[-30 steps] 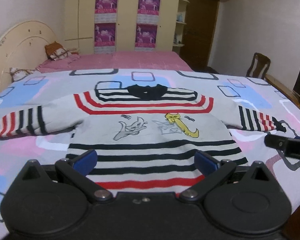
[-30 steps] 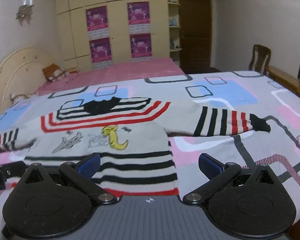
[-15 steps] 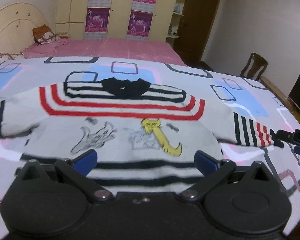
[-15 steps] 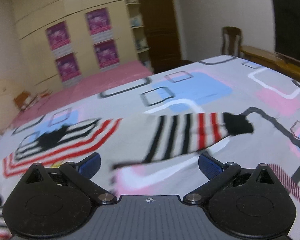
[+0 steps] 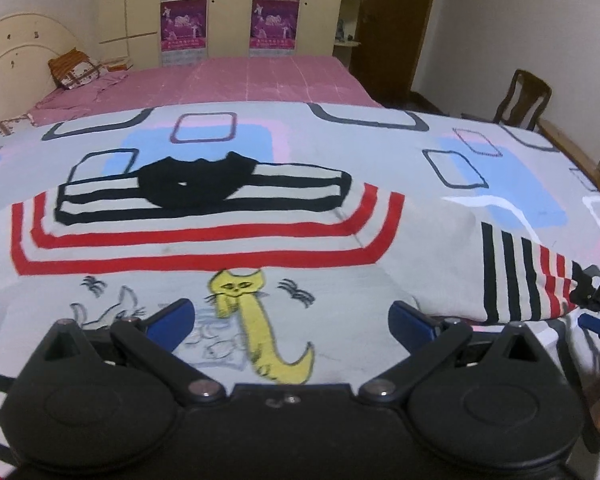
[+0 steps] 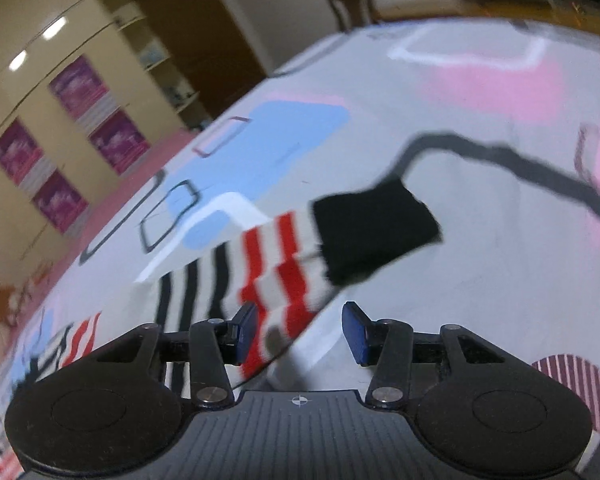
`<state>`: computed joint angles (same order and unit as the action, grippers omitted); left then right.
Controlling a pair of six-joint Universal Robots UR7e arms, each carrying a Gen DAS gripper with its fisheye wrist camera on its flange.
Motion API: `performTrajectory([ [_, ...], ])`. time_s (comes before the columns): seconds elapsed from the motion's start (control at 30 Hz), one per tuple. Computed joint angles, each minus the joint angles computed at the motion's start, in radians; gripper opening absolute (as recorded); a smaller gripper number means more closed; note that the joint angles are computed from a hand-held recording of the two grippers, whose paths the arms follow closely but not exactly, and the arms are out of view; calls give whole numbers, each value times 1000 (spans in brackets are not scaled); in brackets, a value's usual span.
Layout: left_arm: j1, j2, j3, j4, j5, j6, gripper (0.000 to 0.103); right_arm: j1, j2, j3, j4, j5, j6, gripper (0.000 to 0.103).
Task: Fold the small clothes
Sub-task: 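Move the right tool to the black sleeve cuff and grasp it, then carry the gripped sleeve across the sweater body with the right tool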
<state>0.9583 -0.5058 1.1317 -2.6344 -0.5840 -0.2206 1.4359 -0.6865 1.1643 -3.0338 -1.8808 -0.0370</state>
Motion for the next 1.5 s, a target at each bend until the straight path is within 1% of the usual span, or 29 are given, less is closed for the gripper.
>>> performTrajectory([
  [0.1, 4, 16, -31, 34, -16, -37, 103, -22, -7, 13, -17, 53, 47, 47],
  [0.2, 9, 8, -30, 27, -28, -69, 103, -31, -5, 13, -46, 76, 78, 47],
  [0.27, 13, 1, -29, 33, -28, -91, 103, -42, -10, 17, -56, 102, 134, 47],
  [0.3, 14, -5, -25, 35, -25, -97, 103, -45, -11, 17, -61, 108, 150, 47],
  [0.37, 17, -20, -11, 33, -13, -104, 103, -43, -5, 3, -59, 98, 153, 47],
  [0.4, 19, -28, -1, 26, -9, -101, 103, -40, 0, -5, -59, 87, 146, 40],
  [0.43, 21, -38, 10, 18, -4, -97, 103, -34, 3, -12, -60, 57, 138, 25],
  [0.47, 23, -52, 25, 12, 3, -96, 103, -30, 9, -22, -58, 34, 132, 15],
  [0.5, 27, -66, 42, 2, 8, -94, 103, -28, 12, -28, -59, 15, 124, 9],
  [0.53, 31, -83, 59, -2, 9, -96, 103, -26, 19, -36, -62, 10, 112, 9],
  [0.6, 45, -113, 80, 43, 15, -119, 103, 0, 36, -62, -64, -50, 11, 8],
  [0.63, 53, -127, 91, 65, 29, -122, 103, 12, 40, -64, -82, -51, -41, 8],
  [0.7, 69, -152, 122, 49, 40, -101, 101, 43, 37, -56, -106, -23, -148, 8],
  [0.8, 96, -187, 161, 11, 30, -64, 94, 100, 39, -43, -78, 42, -279, 8],
  [0.83, 105, -197, 172, -4, 29, -52, 91, 120, 44, -39, -60, 62, -309, 8],
  [0.93, 128, -239, 214, -64, 20, -36, 91, 178, 71, -37, 3, 110, -360, 8],
  [1.07, 152, -312, 290, -136, -4, -38, 91, 254, 136, -45, 88, 161, -450, 8],
  [1.2, 171, -377, 354, -155, -15, -47, 78, 308, 189, -33, 160, 186, -512, 7],
  [1.23, 175, -391, 367, -156, -16, -53, 77, 312, 213, -51, 184, 189, -532, 7],
  [1.3, 184, -411, 389, -162, -21, -59, 77, 328, 238, -49, 223, 181, -573, 7],
  [1.37, 191, -425, 403, -164, -35, -59, 77, 337, 272, -78, 290, 139, -595, 8],
  [1.4, 193, -434, 413, -167, -47, -54, 80, 337, 285, -78, 281, 122, -611, 8],
  [1.43, 197, -436, 412, -170, -70, -44, 86, 333, 284, -65, 244, 124, -631, 11],
  [1.47, 200, -433, 407, -173, -91, -35, 90, 336, 276, -44, 226, 115, -638, 16],
  [1.5, 201, -426, 401, -186, -108, -18, 96, 337, 260, -22, 228, 122, -641, 39],
])
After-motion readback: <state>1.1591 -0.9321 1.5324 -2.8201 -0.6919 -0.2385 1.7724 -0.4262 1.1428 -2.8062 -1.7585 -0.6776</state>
